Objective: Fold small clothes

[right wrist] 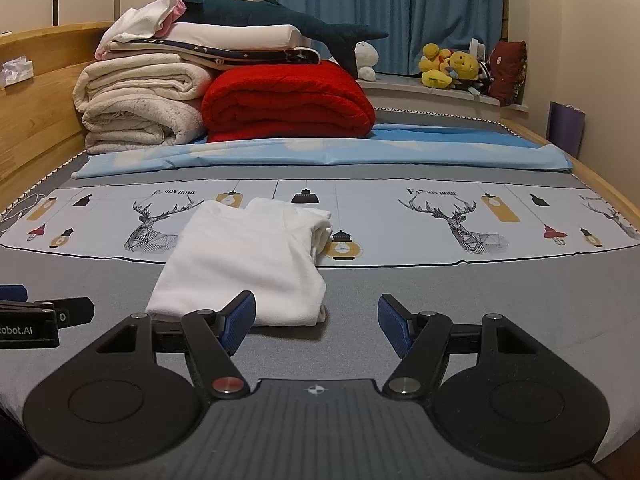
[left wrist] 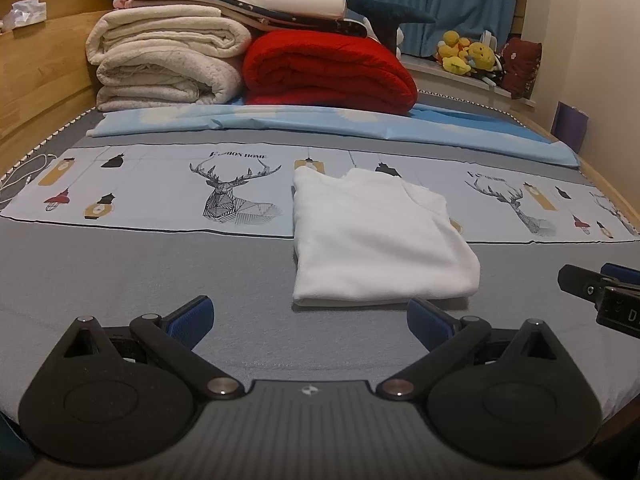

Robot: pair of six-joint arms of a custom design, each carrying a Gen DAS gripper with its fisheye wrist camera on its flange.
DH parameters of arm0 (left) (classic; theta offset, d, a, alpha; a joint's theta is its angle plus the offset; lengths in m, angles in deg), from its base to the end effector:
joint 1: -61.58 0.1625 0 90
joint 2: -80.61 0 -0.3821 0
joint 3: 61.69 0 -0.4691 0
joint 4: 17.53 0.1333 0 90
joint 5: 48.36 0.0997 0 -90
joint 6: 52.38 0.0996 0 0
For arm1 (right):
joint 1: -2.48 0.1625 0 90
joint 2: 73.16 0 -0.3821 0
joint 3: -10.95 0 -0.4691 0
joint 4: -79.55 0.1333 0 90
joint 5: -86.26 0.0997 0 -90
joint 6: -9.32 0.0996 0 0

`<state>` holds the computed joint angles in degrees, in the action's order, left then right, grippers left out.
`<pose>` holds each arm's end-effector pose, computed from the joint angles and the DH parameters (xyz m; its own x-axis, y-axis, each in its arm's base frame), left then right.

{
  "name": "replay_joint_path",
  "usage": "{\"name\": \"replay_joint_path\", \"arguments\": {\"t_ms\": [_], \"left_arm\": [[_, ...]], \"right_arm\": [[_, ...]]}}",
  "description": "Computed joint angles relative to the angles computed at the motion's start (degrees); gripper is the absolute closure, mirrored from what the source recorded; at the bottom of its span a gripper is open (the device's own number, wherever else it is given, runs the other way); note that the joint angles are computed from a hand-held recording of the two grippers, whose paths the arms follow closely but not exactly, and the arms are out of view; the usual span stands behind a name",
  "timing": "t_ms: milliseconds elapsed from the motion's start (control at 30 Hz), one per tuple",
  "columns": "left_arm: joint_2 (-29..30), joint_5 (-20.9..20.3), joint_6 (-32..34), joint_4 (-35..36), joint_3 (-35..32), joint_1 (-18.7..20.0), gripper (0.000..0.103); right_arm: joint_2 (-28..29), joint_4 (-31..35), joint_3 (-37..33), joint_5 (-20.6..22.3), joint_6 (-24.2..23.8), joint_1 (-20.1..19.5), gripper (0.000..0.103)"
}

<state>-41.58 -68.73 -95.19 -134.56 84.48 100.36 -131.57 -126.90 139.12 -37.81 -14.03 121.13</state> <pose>-0.1125 -0.3812 0.2659 -0.7175 -0.2489 -0.6506 0.3965 0.6220 -0.6752 0.3034 -0.3936 0.0638 -0.7165 -0.2748 0.6412 -0.6675 0.5370 -0.5158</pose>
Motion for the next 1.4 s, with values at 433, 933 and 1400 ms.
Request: {"name": "replay_joint_path", "arguments": {"t_ms": [433,933,1400], "left_arm": [[0.4,0.1,1.2,-1.3,0.0,0.1,0.000],[0.5,0.1,1.6,-1.8,0.1,0.1,0.000],[0.9,-0.1,2.2,-2.8,0.2,0.2,0.000]], "right_arm": [[0.0,0.4,0.1,0.4,0.0,-0.2,0.034],[-0.1,0.5,0.1,0.6,-0.2,-0.3,0.034],[0.0,0.6,0.1,0.6,-0.1,-0.2,0.034]]}}
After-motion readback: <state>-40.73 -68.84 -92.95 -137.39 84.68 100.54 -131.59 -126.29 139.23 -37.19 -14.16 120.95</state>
